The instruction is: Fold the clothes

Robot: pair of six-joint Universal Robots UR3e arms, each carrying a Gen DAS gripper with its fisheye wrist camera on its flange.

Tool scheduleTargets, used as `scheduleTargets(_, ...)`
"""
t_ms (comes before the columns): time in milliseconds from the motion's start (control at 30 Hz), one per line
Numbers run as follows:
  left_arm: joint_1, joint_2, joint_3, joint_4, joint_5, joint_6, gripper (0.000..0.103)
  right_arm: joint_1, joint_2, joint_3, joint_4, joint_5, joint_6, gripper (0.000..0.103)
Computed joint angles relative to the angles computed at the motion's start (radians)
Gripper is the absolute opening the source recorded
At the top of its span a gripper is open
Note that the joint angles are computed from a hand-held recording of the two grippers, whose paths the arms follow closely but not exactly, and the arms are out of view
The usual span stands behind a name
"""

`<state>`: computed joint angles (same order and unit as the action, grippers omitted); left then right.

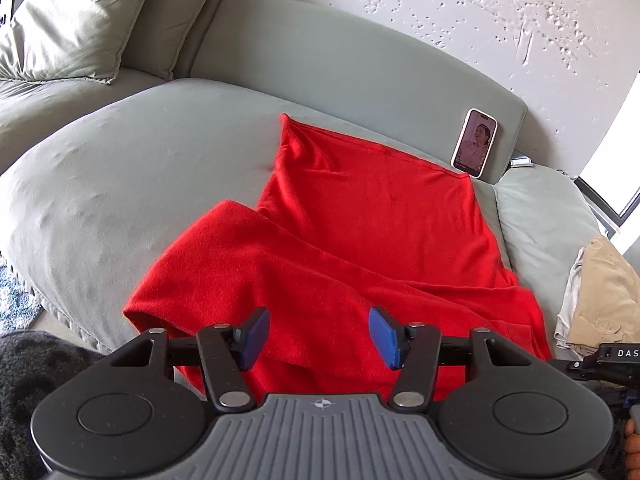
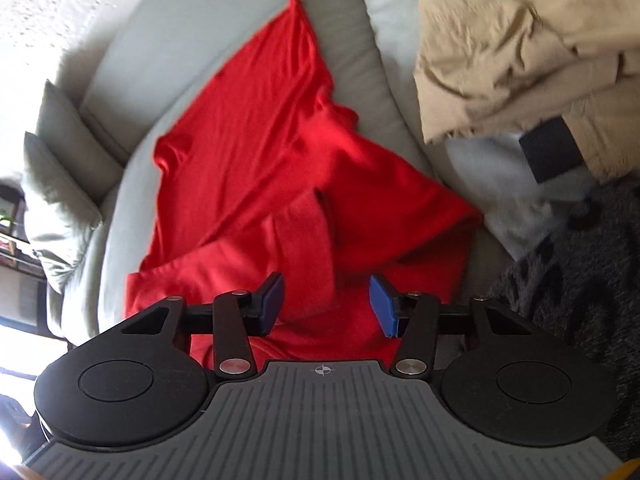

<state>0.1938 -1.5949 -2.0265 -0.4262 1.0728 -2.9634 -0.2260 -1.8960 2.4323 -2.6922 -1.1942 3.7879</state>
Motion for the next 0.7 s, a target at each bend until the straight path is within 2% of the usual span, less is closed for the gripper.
scheduleTargets(133,-0.004,-0.013,0.006,0.005,-0.001,-0.003,0.053,-0.076,-0.003,0.084,-0.063,0.113,0.046,0.049)
scheduleTargets(200,-0.009,-0.014,0.006,0.005,0.001,-0.001,0.053,-0.116,0.020,0.140,-0.146,0.168,0.089,0.042)
scheduleTargets(267,-0.009,-0.010,0.001,0.006,-0.002,0.002,0.053,-0.140,0.047,0.183,-0.224,0.198,0.145,0.029)
scheduleTargets(333,-0.007,-0.006,-0.004,0.012,-0.001,0.001,0.053,-0.147,0.043,0.203,-0.243,0.210,0.173,0.019)
scheduleTargets(367,-0.006,-0.006,-0.005,0.015,0.002,-0.002,0.053,-0.140,0.035,0.201,-0.243,0.206,0.179,0.012)
scheduleTargets(433,-0.005,-0.007,-0.005,0.016,0.005,-0.008,0.053,-0.121,0.020,0.188,-0.244,0.194,0.175,0.007)
scheduleTargets(600,-0.003,-0.002,-0.012,0.021,0.000,-0.007,0.053,-0.021,0.027,0.044,-0.172,0.114,0.086,0.004)
scheduleTargets(700,0.002,0.002,-0.017,0.021,-0.002,-0.007,0.053,0.078,0.080,-0.095,-0.138,0.021,0.003,0.003)
